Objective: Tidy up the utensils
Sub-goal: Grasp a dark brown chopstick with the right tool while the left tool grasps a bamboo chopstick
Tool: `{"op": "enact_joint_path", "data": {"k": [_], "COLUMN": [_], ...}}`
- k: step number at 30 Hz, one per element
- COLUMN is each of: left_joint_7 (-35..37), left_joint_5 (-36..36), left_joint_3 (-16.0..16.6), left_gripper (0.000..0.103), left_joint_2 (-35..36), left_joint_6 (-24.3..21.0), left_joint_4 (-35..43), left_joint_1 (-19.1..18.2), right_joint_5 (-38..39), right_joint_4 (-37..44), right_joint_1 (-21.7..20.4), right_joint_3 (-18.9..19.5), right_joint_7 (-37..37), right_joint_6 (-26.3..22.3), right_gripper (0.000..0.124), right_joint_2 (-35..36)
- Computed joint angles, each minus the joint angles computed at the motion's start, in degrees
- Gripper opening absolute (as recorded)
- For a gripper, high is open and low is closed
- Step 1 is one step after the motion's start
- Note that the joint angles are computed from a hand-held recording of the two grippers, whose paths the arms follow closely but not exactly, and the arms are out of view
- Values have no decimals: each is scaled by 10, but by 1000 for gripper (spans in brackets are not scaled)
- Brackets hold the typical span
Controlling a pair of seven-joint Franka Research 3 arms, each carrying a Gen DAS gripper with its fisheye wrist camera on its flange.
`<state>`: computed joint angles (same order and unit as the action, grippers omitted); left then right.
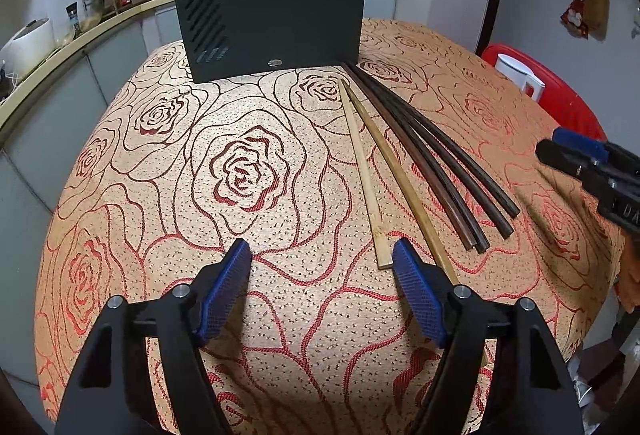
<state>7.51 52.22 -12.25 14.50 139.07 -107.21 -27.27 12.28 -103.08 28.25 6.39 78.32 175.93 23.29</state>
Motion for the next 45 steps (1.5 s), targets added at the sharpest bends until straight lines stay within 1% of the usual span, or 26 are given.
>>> {"op": "enact_joint_path", "data": {"k": [3, 5, 7, 10, 14, 17, 20, 21, 23, 26, 29, 31, 33, 34, 36, 37, 39, 40, 41, 42, 43, 45], "left_joint_7": [-3, -8, -11, -13, -15, -14, -17, -19, -23, -29, -30, -28, -22, -22, -23, -25, -30, -35, -39, -43, -46, -51], "left_joint_5": [2, 2, 2, 4, 8, 10, 12, 12, 12, 17, 23, 28, 34, 36, 41, 43, 48, 51, 52, 51, 52, 55], "left_joint_3": [1, 1, 0, -1, -2, -2, -1, -1, -1, -1, -1, 0, 0, 1, 3, 5, 7, 8, 9, 10, 10, 10], "left_gripper": [70, 70, 70, 70, 67, 64, 61, 60, 59, 59, 57, 54, 45, 43, 33, 30, 19, 16, 9, 7, 7, 7], "left_joint_2": [-1, -4, -6, -7, -9, -8, -8, -9, -10, -10, -7, -3, 4, 6, 9, 10, 9, 8, 7, 6, 4, 2], "left_joint_6": [-10, -9, -5, -1, 10, 15, 12, 13, 17, 30, 44, 45, 40, 38, 38, 38, 39, 40, 43, 50, 57, 61], "left_joint_4": [0, -3, -6, -9, -12, -12, -11, -12, -15, -16, -15, -11, -2, 1, 5, 5, 4, 3, 0, -3, -6, -9], "left_joint_1": [-2, -1, 1, 2, 3, 3, 1, 2, 3, 4, 3, -1, -5, -7, -9, -10, -11, -11, -9, -7, -4, -3], "right_joint_5": [11, 14, 16, 19, 33, 35, 5, 2, 1, 14, 14, 21, 25, 27, 31, 35, 42, 45, 47, 48, 44, 44], "right_joint_4": [-1, -2, 0, 3, 4, 4, 6, 7, 9, 12, 12, 15, 19, 19, 18, 17, 16, 17, 17, 17, 17, 19], "right_joint_1": [-19, -22, -25, -22, -28, -21, 19, 21, 16, -10, -8, -15, -14, -14, -16, -18, -23, -25, -25, -23, -14, -15], "right_joint_3": [26, 32, 40, 42, 53, 48, -3, -7, -5, 26, 28, 39, 40, 40, 45, 48, 55, 58, 58, 56, 45, 46], "right_joint_7": [-24, -40, -59, -76, -103, -112, -68, -58, -50, -71, -80, -91, -95, -97, -102, -106, -114, -117, -119, -119, -112, -113], "right_joint_6": [-13, -18, -26, -39, -50, -50, -42, -41, -40, -44, -37, -35, -30, -29, -24, -21, -18, -16, -14, -13, -11, -13], "right_gripper": [54, 53, 47, 41, 38, 34, 32, 32, 32, 32, 30, 26, 21, 18, 16, 16, 15, 14, 13, 10, 9, 9], "right_joint_2": [2, 4, 6, 9, 11, 12, 15, 16, 17, 20, 23, 26, 30, 31, 31, 32, 33, 34, 35, 35, 35, 35]}}
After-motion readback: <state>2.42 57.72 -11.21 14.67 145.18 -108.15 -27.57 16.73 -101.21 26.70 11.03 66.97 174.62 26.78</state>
